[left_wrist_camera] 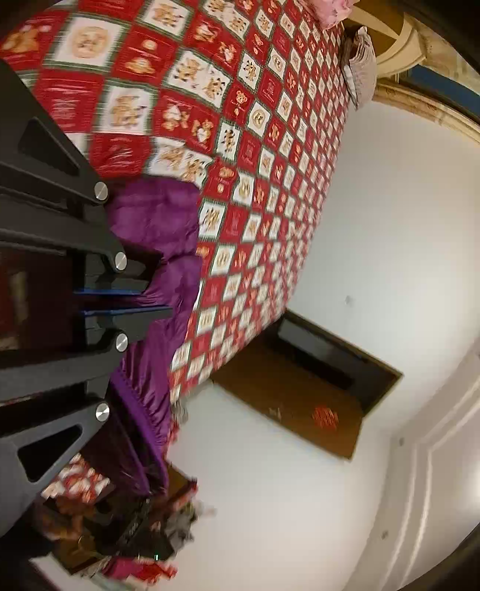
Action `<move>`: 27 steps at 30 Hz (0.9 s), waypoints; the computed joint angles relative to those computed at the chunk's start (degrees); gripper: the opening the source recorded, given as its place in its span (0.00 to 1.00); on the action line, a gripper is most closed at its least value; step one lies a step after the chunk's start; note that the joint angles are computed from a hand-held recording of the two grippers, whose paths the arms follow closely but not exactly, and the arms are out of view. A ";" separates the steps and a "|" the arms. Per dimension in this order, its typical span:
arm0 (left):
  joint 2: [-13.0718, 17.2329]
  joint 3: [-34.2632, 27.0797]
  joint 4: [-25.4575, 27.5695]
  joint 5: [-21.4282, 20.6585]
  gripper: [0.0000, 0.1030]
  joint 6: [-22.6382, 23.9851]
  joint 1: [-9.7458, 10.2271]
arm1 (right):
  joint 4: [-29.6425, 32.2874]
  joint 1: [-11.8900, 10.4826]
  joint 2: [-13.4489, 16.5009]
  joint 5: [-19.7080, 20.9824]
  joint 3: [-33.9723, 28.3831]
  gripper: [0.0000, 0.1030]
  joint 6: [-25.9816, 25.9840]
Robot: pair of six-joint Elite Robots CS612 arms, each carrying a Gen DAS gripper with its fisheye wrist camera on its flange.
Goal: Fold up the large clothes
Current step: 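Lower the folded jacket onto the quilt with both tools and release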
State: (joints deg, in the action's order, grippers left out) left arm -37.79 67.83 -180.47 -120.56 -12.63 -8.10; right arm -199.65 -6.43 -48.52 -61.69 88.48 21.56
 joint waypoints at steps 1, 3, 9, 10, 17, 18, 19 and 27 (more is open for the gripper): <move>1.11 -2.26 2.03 1.72 0.04 0.23 -0.49 | 2.04 0.20 1.11 -1.32 -2.24 0.10 -0.26; 3.43 -6.63 5.50 4.98 0.04 0.66 -1.37 | 5.92 0.70 3.15 -4.11 -6.36 0.10 -1.44; 10.44 -18.76 15.99 13.94 0.04 1.63 -3.33 | 17.61 1.72 10.11 -11.86 -18.17 0.10 -3.71; 11.56 -20.59 17.54 14.67 0.04 1.22 -3.48 | 18.99 1.84 10.98 -12.69 -19.57 0.10 -4.13; 17.98 -31.89 27.27 18.69 0.04 -2.01 -4.50 | 27.53 2.52 17.39 -17.37 -29.44 0.10 -6.28; 18.52 -32.82 28.25 19.11 0.04 -2.10 -4.64 | 28.30 2.52 18.00 -17.42 -30.37 0.10 -6.36; 19.16 -33.87 29.25 19.52 0.04 -2.11 -4.77 | 29.09 2.55 18.56 -17.63 -31.24 0.10 -6.50; 22.33 -38.88 33.65 24.27 0.05 -0.13 -5.97 | 33.01 2.91 21.25 -18.43 -34.97 0.10 -7.50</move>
State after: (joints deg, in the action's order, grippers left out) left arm -15.46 28.94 -146.82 -96.28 -12.76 -14.07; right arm -166.64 -3.53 -27.26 -80.12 53.51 14.06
